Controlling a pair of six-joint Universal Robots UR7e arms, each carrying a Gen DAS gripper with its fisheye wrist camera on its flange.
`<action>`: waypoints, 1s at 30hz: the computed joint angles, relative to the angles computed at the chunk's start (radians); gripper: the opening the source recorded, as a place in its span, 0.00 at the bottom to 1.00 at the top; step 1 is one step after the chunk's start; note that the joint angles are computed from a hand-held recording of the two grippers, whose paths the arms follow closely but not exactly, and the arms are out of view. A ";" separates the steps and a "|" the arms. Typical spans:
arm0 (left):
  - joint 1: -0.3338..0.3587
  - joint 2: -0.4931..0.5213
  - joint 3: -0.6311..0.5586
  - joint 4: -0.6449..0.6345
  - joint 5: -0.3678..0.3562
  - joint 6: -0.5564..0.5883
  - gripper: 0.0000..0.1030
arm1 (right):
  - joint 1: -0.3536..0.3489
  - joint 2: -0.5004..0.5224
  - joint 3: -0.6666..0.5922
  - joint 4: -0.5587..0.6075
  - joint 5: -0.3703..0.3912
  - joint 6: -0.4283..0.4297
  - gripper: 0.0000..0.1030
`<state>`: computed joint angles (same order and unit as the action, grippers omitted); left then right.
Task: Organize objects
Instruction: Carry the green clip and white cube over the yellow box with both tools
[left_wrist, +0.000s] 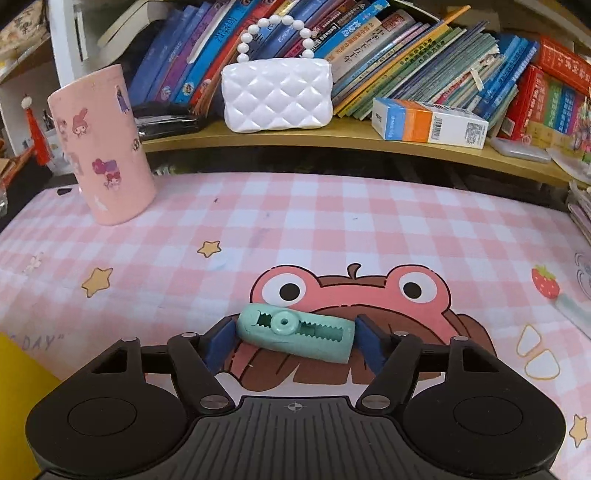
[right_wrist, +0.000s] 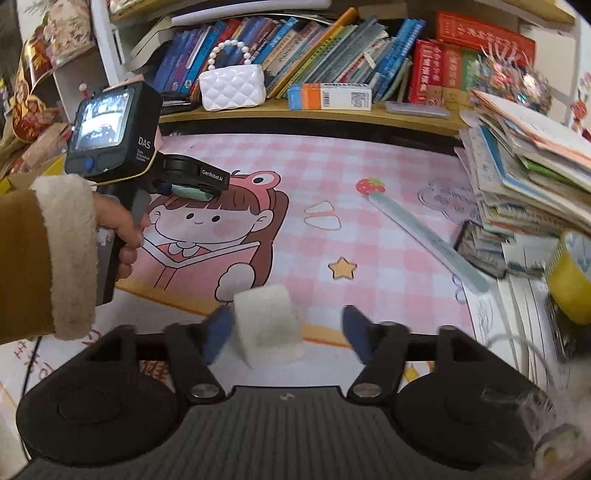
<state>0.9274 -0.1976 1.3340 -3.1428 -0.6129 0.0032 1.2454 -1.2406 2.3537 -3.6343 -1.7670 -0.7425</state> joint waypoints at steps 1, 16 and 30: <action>-0.001 -0.007 0.008 0.009 -0.004 -0.001 0.68 | 0.005 0.011 -0.014 0.011 -0.011 -0.009 0.71; -0.125 -0.316 0.470 -0.241 -0.100 -0.131 0.68 | 0.044 0.127 -0.095 0.046 -0.115 -0.021 0.35; -0.329 -0.591 0.948 -0.273 0.042 -0.494 0.68 | 0.197 0.006 0.059 0.146 -0.080 0.041 0.33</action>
<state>0.5982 -0.7886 2.2824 -3.4157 -0.5710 -0.4907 1.4420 -1.2342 2.4124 -3.4885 -1.8465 -0.7018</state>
